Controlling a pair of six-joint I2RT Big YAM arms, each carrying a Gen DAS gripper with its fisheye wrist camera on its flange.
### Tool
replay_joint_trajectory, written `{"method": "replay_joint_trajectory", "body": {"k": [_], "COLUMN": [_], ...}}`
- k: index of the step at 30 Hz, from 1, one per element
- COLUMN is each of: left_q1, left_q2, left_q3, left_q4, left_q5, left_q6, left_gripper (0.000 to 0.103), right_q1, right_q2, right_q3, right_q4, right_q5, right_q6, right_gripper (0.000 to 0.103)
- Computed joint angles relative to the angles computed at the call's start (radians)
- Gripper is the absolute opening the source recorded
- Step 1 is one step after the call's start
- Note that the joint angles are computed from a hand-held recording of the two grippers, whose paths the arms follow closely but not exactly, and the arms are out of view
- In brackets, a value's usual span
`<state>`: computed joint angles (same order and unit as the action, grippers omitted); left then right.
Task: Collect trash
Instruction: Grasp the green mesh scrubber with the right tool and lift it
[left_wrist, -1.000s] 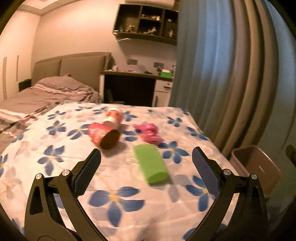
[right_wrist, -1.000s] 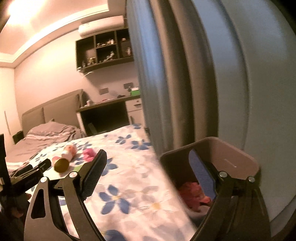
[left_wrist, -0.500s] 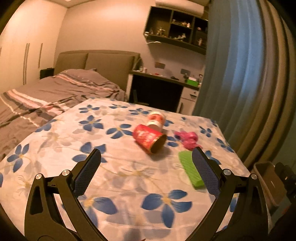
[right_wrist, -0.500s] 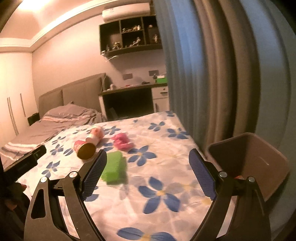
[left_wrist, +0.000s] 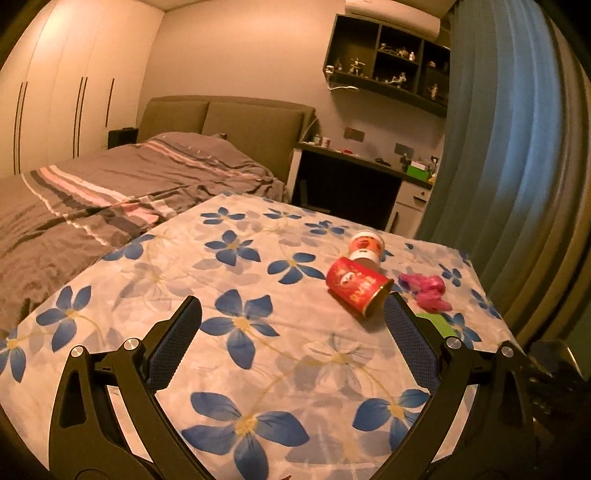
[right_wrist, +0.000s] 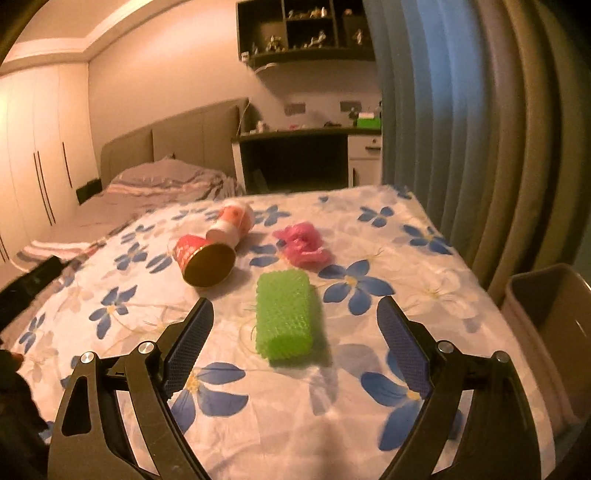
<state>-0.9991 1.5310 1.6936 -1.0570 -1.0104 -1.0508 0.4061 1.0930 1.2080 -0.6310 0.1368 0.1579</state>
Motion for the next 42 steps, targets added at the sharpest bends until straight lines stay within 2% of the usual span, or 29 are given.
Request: {"method": "replay_joint_trajectory", "body": {"k": [9,12,20,24,28,34,39,42], "left_q1": [0.025,0.033,0.050,0.056,0.060,0.069,0.090,0.112], "left_q2": [-0.007,-0.001,0.027,0.044,0.060,0.088,0.132,0.169], "left_q3": [-0.008,-0.003,0.022,0.038,0.054,0.078,0.125,0.162], "left_q4": [0.020,0.033,0.077,0.083,0.088,0.099,0.111,0.119], "left_q5": [0.019,0.034,0.073,0.094,0.114,0.156,0.222,0.289], "left_q6": [0.030,0.047,0.108,0.127,0.153,0.197,0.233,0.245], "left_gripper": [0.097,0.097,0.097,0.097,0.097,0.097,0.097,0.096], "right_q1": [-0.006,-0.017,-0.044,-0.053,-0.056,-0.062,-0.061,-0.078], "right_q2": [0.135,0.169,0.250,0.274,0.289,0.277,0.226,0.191], "right_q3": [0.073,0.093,0.167,0.190,0.202,0.187,0.141,0.122], "right_q4": [-0.043,-0.063,-0.161,-0.204,-0.225,-0.203,-0.148,-0.128], "right_q5": [0.004,-0.008,-0.061,-0.088,-0.122,-0.159,-0.157,-0.185], "right_q6": [-0.002,0.000,0.032,0.037,0.028,0.023,0.007,0.018], "right_gripper": [0.087,0.084,0.077,0.068,0.046,0.019,0.016,0.016]}}
